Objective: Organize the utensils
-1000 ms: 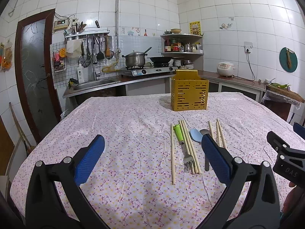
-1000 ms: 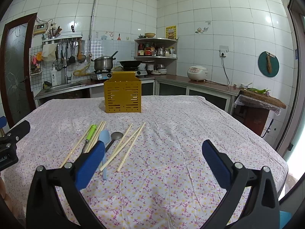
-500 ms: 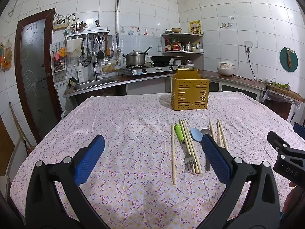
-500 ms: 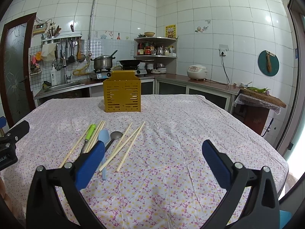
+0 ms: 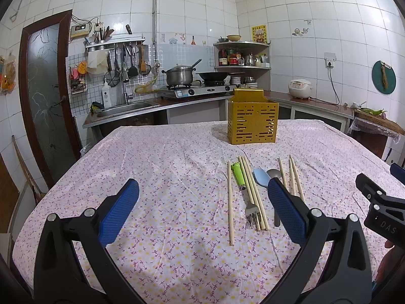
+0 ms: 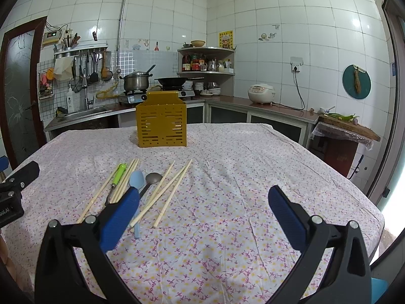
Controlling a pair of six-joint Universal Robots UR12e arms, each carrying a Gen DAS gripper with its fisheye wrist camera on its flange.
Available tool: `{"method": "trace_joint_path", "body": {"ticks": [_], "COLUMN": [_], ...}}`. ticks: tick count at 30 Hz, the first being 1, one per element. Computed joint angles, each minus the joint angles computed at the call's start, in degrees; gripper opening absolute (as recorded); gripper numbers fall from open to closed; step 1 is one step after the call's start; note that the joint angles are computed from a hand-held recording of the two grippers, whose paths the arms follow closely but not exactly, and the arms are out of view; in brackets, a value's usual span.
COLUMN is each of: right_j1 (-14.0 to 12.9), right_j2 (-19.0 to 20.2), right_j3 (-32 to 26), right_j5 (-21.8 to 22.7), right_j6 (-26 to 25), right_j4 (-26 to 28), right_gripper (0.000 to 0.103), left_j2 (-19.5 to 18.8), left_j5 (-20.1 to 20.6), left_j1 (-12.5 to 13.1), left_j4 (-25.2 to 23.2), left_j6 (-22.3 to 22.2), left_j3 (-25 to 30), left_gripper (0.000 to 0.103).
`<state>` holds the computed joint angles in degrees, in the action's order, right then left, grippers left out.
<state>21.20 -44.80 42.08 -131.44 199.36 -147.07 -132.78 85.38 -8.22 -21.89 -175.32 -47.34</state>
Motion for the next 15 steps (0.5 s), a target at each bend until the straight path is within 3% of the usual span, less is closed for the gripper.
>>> {"method": "trace_joint_path", "body": {"ticks": [9, 12, 15], "right_j1": [-0.37, -0.79, -1.49], "right_j2": [0.05, 0.57, 2.69], "right_j3": [-0.38, -2.17, -7.95], "right_j5": [1.61, 2.41, 2.96], "right_j6": [0.57, 1.11, 1.10], "right_j4": [0.94, 3.66, 11.11], "right_gripper": [0.099, 0.099, 0.099], "left_j2": [-0.84, -2.28, -4.66], "left_j5": [-0.57, -1.13, -3.47], "left_j1": [0.03, 0.02, 0.21], "left_j4": [-2.48, -7.58, -15.45], "left_j6": [-0.10, 0.81, 2.05], "left_j3": [1.73, 5.51, 11.55], "left_gripper": [0.098, 0.098, 0.098]}}
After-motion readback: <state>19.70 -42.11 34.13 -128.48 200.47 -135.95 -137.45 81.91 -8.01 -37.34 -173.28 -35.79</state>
